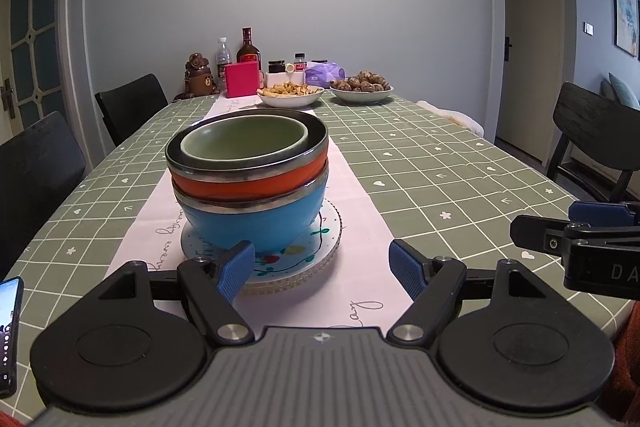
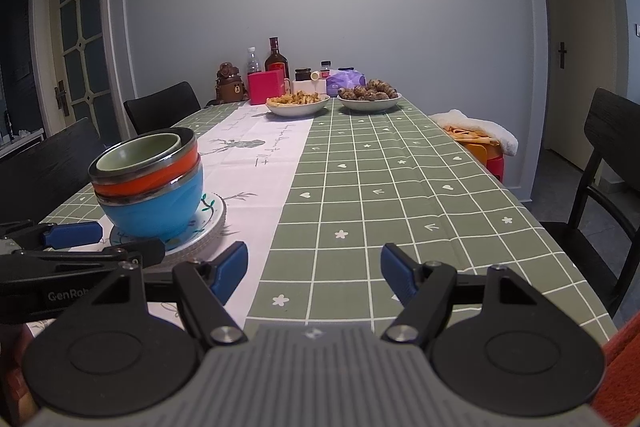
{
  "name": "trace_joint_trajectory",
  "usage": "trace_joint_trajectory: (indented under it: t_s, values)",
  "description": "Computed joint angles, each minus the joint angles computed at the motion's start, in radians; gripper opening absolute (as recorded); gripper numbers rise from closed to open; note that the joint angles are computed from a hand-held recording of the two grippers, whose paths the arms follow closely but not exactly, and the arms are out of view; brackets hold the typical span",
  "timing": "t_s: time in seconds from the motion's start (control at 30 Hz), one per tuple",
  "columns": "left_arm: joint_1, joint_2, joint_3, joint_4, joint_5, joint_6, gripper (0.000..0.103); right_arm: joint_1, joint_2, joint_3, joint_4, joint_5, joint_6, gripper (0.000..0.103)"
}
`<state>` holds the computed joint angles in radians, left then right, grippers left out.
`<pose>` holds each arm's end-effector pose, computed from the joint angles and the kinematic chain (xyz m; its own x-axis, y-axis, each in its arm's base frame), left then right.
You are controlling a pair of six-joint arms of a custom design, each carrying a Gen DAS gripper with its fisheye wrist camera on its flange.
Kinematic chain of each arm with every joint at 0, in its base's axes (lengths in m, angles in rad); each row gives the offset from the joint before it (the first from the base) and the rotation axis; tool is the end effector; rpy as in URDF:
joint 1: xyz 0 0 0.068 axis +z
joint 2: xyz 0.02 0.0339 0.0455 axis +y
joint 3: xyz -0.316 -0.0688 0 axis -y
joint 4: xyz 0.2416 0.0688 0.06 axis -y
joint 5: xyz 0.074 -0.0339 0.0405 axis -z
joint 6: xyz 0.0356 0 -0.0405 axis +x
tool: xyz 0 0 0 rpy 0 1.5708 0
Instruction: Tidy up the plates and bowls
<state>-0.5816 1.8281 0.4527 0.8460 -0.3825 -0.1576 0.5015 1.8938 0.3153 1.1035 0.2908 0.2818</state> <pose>0.2568 -0.1529 0.1397 -0.4545 0.1246 -0.8820 0.1713 0.9839 0.0507 0.2457 0.1231 0.1217 -0.4511 0.0565 -0.8907 -0.1161 0.9858 0.1213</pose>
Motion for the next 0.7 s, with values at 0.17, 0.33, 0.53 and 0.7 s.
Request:
trace_joint_trajectory:
  t_s: [0.17, 0.33, 0.53, 0.7]
  values:
    - [-0.007, 0.004, -0.001, 0.007, -0.008, 0.014, 0.090, 0.000, 0.000, -0.001, 0.001, 0.000, 0.001, 0.073]
    - [-0.003, 0.002, -0.001, 0.006, -0.008, 0.012, 0.090, -0.001, 0.000, 0.000, 0.001, -0.001, 0.000, 0.073]
    - [0.002, 0.002, 0.004, -0.006, -0.004, 0.005, 0.090, -0.001, 0.000, 0.000, -0.001, -0.001, -0.001, 0.073]
    - [0.003, 0.003, 0.008, -0.017, -0.010, 0.002, 0.090, 0.000, 0.003, 0.002, -0.003, -0.003, 0.000, 0.073]
